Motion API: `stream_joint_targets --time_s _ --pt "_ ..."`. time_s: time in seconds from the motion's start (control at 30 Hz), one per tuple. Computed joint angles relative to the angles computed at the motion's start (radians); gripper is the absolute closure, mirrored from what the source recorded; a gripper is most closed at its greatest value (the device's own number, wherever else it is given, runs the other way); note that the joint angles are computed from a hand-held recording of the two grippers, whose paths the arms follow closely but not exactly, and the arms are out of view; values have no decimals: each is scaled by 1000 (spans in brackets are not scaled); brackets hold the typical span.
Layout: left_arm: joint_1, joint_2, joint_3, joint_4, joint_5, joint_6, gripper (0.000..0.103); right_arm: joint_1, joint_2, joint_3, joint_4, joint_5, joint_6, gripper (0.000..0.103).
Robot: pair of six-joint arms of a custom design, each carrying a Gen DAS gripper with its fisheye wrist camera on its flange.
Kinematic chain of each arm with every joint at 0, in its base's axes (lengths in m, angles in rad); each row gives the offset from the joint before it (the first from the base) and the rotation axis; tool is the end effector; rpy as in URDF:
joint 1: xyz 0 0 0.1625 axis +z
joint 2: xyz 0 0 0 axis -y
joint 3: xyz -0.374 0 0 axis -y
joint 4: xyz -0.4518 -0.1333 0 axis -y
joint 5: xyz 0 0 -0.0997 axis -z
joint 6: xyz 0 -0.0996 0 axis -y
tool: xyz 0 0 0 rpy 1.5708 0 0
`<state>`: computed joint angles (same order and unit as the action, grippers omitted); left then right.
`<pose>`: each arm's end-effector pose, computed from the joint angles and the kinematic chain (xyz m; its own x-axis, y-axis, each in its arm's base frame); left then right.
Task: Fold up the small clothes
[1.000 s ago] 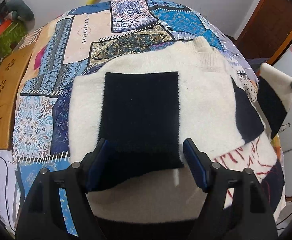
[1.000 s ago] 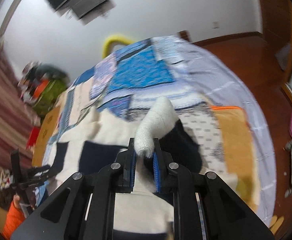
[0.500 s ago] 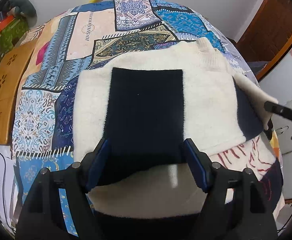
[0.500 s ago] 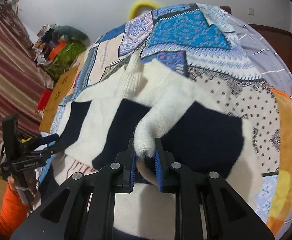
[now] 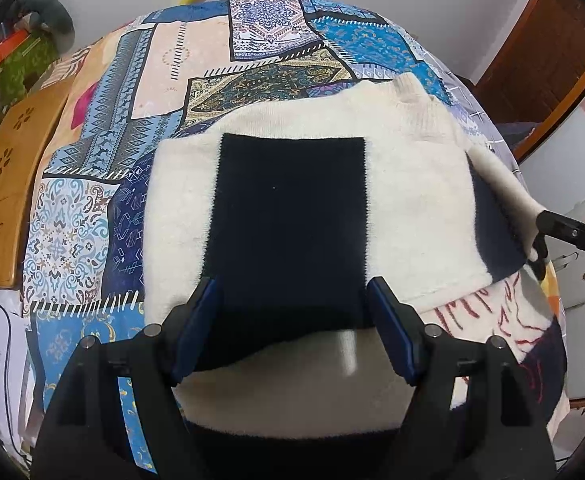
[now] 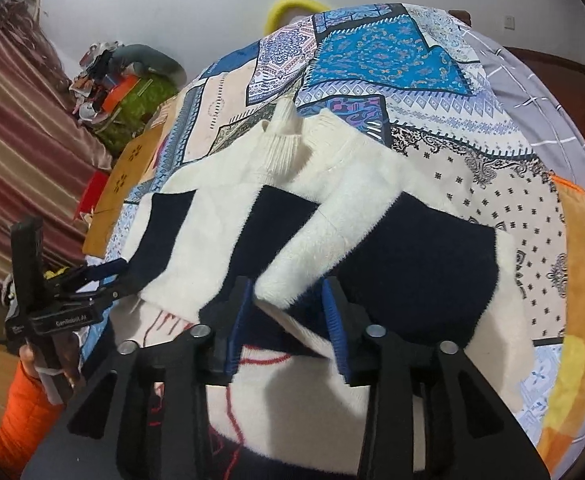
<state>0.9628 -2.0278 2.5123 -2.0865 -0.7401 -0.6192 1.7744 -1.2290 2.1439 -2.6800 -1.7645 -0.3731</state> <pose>-0.0224 -0.3944 0.2237 -0.7928 -0.1778 -0.5829 0.1361 0.8807 -0.4538 0.2164 -0.4838 0.0802 -0.8296 -0.5011 0.2463 -0.5378 0.8357 -0.1110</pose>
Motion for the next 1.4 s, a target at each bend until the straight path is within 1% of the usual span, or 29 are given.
stream_joint_targets --time_s 0.03,0.13,0.27,0.33,0.43,0.5,0.7,0.8,0.87,1.13,1.3,1.37,1.4 --pt "-1 -1 0 0 0 0 28 5 -4 1 1 -14 -1 58" --pt "2 6 -4 -3 -3 1 28 0 -34 17 -22 -12 -3 56" --pt "3 12 -9 -7 -2 6 28 -25 -86 29 -41 -8 12 55" --pt "1 12 -7 -11 -1 11 28 -37 -104 34 -60 -27 14 50" --pt "-2 11 -3 -10 2 13 28 -64 -129 37 -81 -68 17 49" --pt "-2 13 -2 -8 5 14 28 -89 -141 40 -92 -107 18 49" --pt "2 16 -3 -15 -1 10 28 -187 -154 43 -65 -168 69 49" --pt "0 23 -6 -15 2 12 28 -240 -157 45 -29 -156 103 49" --pt "-2 31 -9 -18 3 15 28 -263 -154 54 -25 -156 113 49" --pt "-18 47 -11 -13 19 25 28 -298 -110 60 -18 -139 140 49" --pt "-19 45 -10 -11 21 24 28 -323 -89 61 -29 -102 143 49" --pt "-19 41 -8 -10 22 22 28 -328 -88 65 -37 -89 132 56" --pt "-18 40 -8 -8 21 21 28 -329 -86 65 -37 -86 127 62"
